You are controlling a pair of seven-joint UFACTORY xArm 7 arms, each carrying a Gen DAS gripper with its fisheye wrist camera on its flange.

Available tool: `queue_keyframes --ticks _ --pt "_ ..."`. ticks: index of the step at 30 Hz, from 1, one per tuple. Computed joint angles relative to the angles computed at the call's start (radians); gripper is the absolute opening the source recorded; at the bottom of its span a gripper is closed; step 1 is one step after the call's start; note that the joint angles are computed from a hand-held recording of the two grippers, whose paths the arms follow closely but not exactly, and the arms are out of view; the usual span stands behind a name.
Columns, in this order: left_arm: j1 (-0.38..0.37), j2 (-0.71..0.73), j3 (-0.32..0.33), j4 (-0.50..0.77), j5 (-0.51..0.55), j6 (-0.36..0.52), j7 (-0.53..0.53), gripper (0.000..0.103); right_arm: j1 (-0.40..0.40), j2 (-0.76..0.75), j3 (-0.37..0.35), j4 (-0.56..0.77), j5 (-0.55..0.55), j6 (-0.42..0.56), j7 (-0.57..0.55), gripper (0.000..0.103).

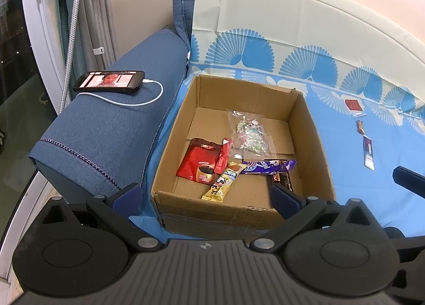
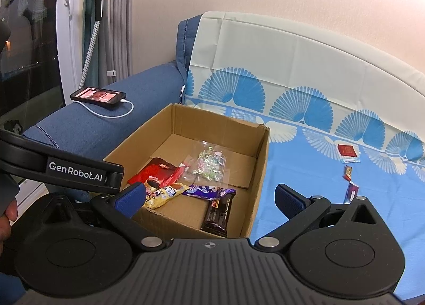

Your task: Organize snacks

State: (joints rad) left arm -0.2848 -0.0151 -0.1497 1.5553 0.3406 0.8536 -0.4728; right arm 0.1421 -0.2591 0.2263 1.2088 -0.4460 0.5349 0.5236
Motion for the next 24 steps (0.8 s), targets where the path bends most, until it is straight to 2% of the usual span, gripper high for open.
queue_keyframes --ticks 24 --pt "-0.033 0.048 -0.003 0.058 0.056 0.058 -0.003 0.103 0.001 -0.011 -0.04 -0.05 0.11 -0.054 -0.063 0.103"
